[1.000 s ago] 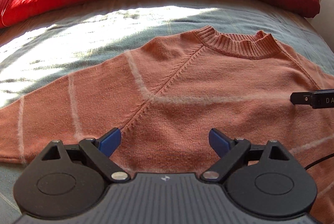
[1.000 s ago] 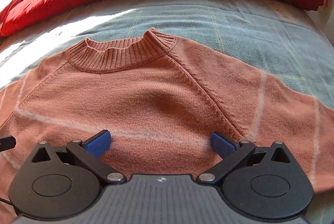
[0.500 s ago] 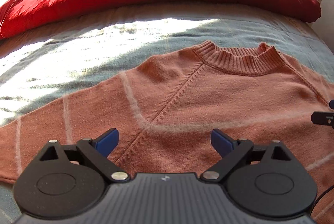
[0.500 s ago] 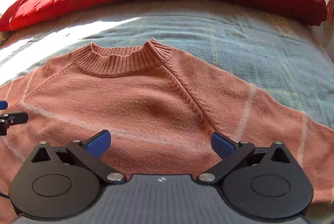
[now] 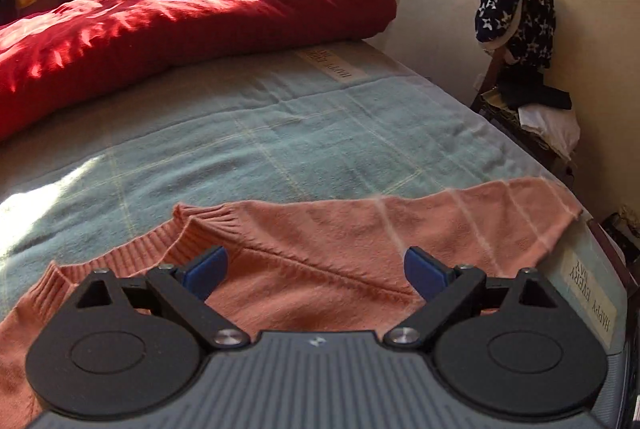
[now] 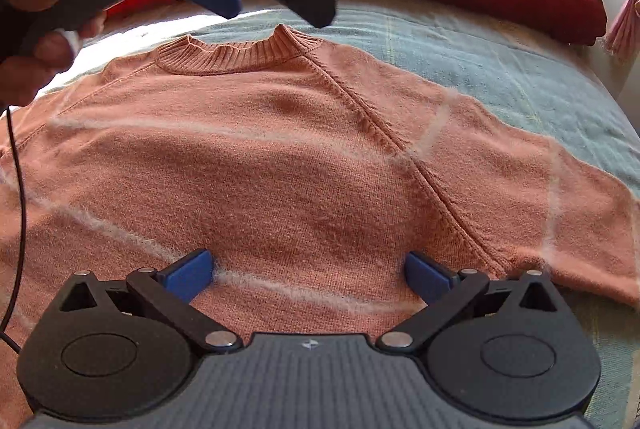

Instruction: Fold clothes

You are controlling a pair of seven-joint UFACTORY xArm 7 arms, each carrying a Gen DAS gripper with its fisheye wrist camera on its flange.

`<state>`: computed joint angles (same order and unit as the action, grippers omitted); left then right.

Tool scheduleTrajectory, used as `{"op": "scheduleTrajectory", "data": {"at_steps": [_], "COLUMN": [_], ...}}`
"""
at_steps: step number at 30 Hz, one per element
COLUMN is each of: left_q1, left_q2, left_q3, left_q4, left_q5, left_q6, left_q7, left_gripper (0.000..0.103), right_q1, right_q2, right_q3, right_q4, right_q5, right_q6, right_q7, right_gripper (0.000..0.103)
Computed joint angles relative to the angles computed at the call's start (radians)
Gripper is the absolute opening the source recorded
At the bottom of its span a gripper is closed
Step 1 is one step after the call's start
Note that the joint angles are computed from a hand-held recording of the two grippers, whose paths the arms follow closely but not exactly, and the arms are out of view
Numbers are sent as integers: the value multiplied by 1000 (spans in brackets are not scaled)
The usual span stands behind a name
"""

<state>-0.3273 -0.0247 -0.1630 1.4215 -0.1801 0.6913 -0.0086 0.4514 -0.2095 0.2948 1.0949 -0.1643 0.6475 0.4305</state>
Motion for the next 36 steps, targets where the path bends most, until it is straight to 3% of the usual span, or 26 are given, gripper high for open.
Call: {"op": "scheduleTrajectory", "data": {"at_steps": [4,7,9,13,17,20,22,24,27,31,34,36], "left_q1": [-23,-31,-46,-53,-1,-39,-72,-99,-79,-63,-47,-49], "left_q2": [148,252,289,322,266,292,280,296,246,167,126,94], "left_q3": [-18,-6,22,31,-40,-22,-4,5,-6,9,10,5], "left_q4": [127,220,249,341,290,291,234,276,239,163,92,24], "left_q5": [-19,10,98,159,9,52,126,187,144,158,126,159], "left_q6": [27,92,93,130,121,190,116,149,113,98,125,65], "left_q7": [21,-50,-132,-203,-94,-111,-128,-176,-156,-225,-332,-383], "left_gripper": [95,95,94,94,95,95,99,99,99,99,99,100], "right_q1": [10,13,12,17,15,9,14,49,101,-29,-93,-112], "right_q2": [-28,-44,-54,-61,-59,-71,-71,-92,-163,-238,-203,-165], "right_q3": [-21,-30,-32,-42,-44,-36,-43,-91,-187,-177,-224,-264], "right_q4": [-46,-76,-94,-107,-105,-120,-119,-132,-185,-235,-224,-209], "right_q5": [46,79,93,133,159,153,166,263,480,431,426,446], "right_q6": [-54,-91,-114,-131,-131,-134,-135,-150,-192,-227,-274,-294], "right_q7": [-61,-103,-120,-169,-197,-195,-217,-296,-405,-339,-321,-338], "right_gripper": [103,103,103,103,103,103,103,103,103,103,103,103]}}
